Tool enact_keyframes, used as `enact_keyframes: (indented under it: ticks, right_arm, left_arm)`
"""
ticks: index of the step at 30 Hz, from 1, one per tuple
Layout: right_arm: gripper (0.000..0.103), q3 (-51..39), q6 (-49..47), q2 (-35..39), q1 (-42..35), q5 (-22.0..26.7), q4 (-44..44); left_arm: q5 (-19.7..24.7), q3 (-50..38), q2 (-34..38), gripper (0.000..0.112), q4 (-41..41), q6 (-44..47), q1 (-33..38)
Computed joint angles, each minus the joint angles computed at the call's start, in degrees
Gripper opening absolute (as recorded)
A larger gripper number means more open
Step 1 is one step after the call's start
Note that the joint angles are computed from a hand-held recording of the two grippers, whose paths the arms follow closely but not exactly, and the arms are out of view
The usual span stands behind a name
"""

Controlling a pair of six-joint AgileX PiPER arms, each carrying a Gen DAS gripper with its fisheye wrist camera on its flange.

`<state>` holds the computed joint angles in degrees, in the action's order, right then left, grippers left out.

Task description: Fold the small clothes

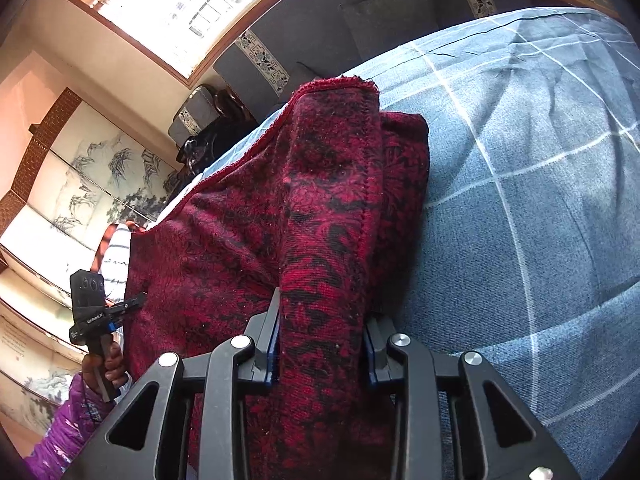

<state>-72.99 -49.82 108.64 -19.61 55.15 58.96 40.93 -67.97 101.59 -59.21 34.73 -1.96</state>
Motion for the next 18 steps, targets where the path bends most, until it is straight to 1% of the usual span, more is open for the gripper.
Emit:
enact_keyframes:
  ticks: [1,2,4,6,7,10,11,12,13,14,16,17,18]
  right_arm:
    - [0.038,0.13,0.12,0.24,-0.22,0.38,0.19]
    - [0.038,0.57,-0.66,0.28,-0.61,0.60,0.90]
    - [0.038,2.02,-2.29,-0.44,-0.60,-0.38,1.65]
    - [0.038,3.78,-3.88,-1.55,-0.14,-2.33,2.33]
    - [0.037,4.41,-3.83,-2.15,0.33,-3.53,2.15]
    - [0.037,5.60,-3.26,-3.86,1.81,-6.62,0.47]
    - [0.038,6.27,-2.53,-4.69,2.07,-7.98,-0.07]
    - [0.044,7.38,-1.93,-5.94,2.15,-9.50,-0.29]
    - [0.045,9.19,-1.54,-8.08,2.15,-11.69,-0.08]
    - [0.045,11.57,-1.27,-10.94,2.31,-15.06,0.36]
    - [0.045,17.51,-0.52,-18.98,4.12,-24.84,0.91]
    - [0.045,19.91,-1.90,-22.86,4.87,-28.01,2.83]
    - [0.045,21.18,-4.84,-25.78,5.60,-28.90,5.89]
  left_arm:
    - [1.22,0.06,0.01,0.055,-1.09,0.46,1.04]
    - [2.35,0.06,0.04,0.055,-2.14,1.01,2.06]
    - [3.59,-0.49,0.29,0.057,-1.04,0.86,2.91]
    - [5.58,-2.27,1.53,0.059,1.50,-0.04,2.88]
    - [7.00,-3.26,2.60,0.059,1.53,0.63,3.20]
    - [9.45,-4.67,4.09,0.059,0.32,3.13,3.79]
    - [10.02,-5.37,4.56,0.058,0.33,3.02,3.90]
    - [10.31,-6.37,5.21,0.056,0.50,2.41,3.84]
    - [10.34,-7.17,5.70,0.054,0.81,1.86,3.66]
    - [10.41,-7.36,5.84,0.052,0.81,1.95,3.54]
    - [10.50,-7.22,6.01,0.051,-0.16,3.01,3.66]
    - [10.62,-6.95,6.14,0.051,-1.23,3.76,3.73]
    - [11.04,-6.60,6.36,0.051,-2.53,4.96,4.19]
